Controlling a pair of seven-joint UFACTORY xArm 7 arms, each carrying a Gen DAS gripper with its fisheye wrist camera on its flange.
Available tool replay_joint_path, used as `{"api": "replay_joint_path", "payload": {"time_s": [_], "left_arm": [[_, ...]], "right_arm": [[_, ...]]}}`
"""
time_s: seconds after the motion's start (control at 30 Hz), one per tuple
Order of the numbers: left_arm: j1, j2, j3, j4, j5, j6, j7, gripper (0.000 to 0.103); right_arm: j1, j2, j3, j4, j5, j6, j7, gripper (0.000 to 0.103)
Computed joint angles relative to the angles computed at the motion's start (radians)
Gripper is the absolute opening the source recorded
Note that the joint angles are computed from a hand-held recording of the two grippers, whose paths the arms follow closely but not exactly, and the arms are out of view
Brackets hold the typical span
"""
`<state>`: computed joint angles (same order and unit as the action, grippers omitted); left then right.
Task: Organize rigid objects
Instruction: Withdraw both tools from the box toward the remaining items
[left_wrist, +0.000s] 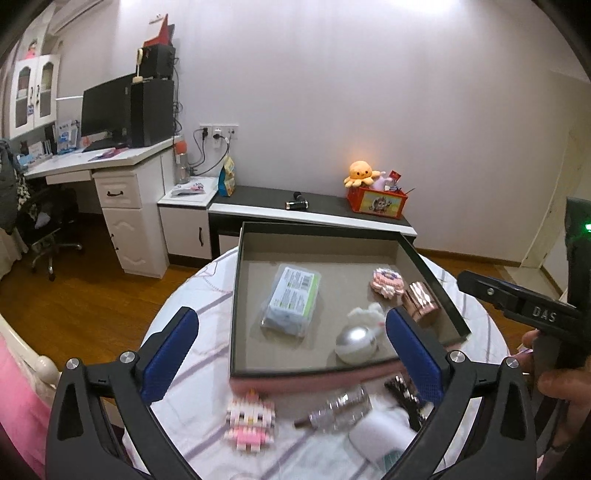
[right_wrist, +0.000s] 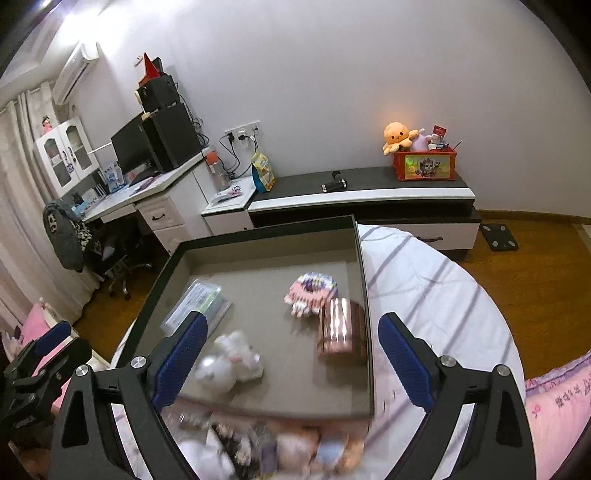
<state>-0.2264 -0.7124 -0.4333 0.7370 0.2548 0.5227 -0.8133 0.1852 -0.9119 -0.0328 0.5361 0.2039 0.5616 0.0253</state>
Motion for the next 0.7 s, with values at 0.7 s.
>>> {"api": "replay_joint_path", "payload": {"time_s": [0.7], "left_arm": [[-0.135,-0.386,-0.112,-0.138,-0.091,0.244,-0.110,0.103]], "right_arm": [[-0.012,-0.614,0.082,-0.170,-0.057,0.369,0.119,0.095]]}}
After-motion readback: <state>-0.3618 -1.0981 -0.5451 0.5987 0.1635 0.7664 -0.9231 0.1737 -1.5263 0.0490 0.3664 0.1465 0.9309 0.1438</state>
